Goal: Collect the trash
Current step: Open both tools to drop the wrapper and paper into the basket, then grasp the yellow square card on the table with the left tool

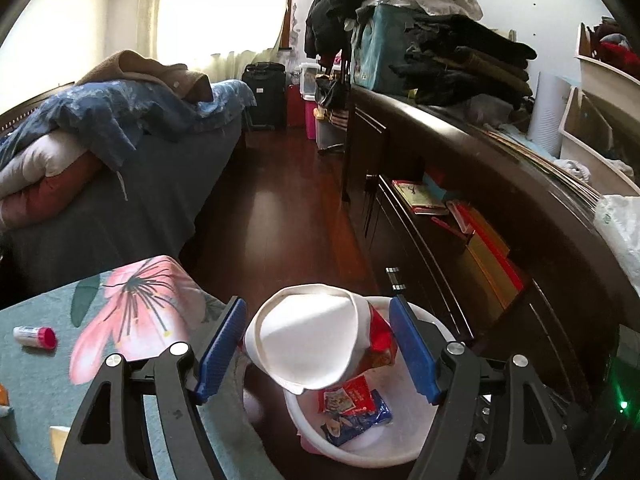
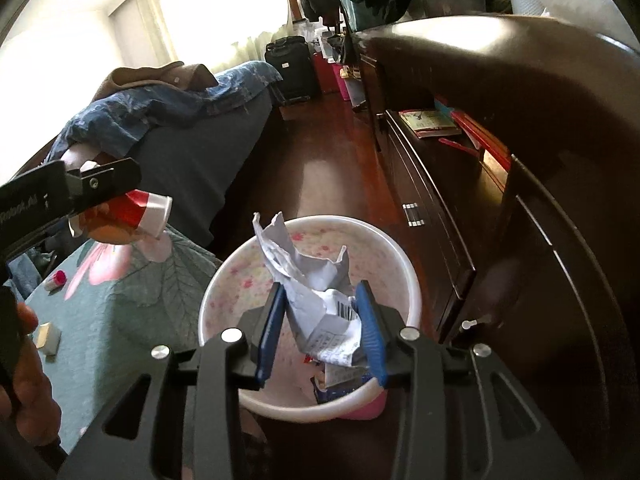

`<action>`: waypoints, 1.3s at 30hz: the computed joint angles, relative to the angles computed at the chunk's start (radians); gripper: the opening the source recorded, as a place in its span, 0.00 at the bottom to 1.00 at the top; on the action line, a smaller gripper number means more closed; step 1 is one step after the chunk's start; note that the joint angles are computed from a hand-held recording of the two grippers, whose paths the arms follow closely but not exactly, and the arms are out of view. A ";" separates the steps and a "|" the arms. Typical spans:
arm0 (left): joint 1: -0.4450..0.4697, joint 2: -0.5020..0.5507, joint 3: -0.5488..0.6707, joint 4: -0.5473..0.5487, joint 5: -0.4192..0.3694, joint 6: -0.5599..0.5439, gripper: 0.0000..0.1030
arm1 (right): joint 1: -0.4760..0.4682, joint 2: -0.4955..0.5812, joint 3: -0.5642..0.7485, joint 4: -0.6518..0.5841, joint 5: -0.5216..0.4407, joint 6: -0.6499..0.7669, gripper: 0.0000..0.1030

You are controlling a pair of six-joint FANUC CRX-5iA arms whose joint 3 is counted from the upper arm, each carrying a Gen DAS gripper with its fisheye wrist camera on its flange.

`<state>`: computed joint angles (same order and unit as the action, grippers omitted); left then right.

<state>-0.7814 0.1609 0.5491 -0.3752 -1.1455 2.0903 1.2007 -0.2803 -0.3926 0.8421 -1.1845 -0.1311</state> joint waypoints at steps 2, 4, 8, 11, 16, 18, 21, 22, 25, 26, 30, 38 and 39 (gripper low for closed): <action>0.009 0.018 0.015 0.011 0.000 0.005 0.76 | -0.015 0.009 -0.003 0.009 0.009 0.001 0.39; 0.020 0.030 0.025 0.025 0.001 0.006 0.80 | -0.032 0.017 -0.006 0.012 0.021 0.005 0.41; 0.037 0.034 0.030 0.047 0.003 0.012 0.83 | -0.048 0.032 -0.005 0.016 0.020 0.004 0.54; 0.043 0.004 0.001 0.049 0.018 0.024 0.85 | -0.037 0.023 -0.011 0.011 0.015 -0.004 0.59; 0.035 -0.070 -0.048 0.016 -0.015 0.055 0.89 | 0.027 0.018 0.009 -0.003 -0.030 -0.012 0.68; 0.031 -0.115 -0.080 0.001 -0.035 0.069 0.89 | 0.055 0.018 0.022 -0.009 -0.046 -0.007 0.73; 0.023 -0.171 -0.115 -0.034 -0.080 0.097 0.92 | 0.109 0.034 0.058 -0.008 -0.084 0.007 0.78; 0.017 -0.187 -0.124 -0.052 -0.100 0.110 0.92 | 0.132 0.044 0.074 -0.004 -0.100 0.015 0.78; -0.011 -0.225 -0.134 -0.136 -0.195 0.145 0.95 | 0.183 0.064 0.110 0.009 -0.118 0.028 0.80; -0.023 -0.234 -0.135 -0.178 -0.244 0.158 0.96 | 0.194 0.068 0.120 0.012 -0.119 0.033 0.81; 0.010 -0.259 -0.170 -0.189 -0.315 0.163 0.96 | 0.239 0.098 0.171 0.034 -0.132 0.059 0.83; 0.125 -0.279 -0.274 -0.086 -0.304 0.174 0.94 | 0.296 0.142 0.246 0.086 -0.140 0.108 0.85; 0.135 -0.278 -0.281 -0.076 -0.302 0.175 0.92 | 0.299 0.148 0.255 0.089 -0.141 0.116 0.85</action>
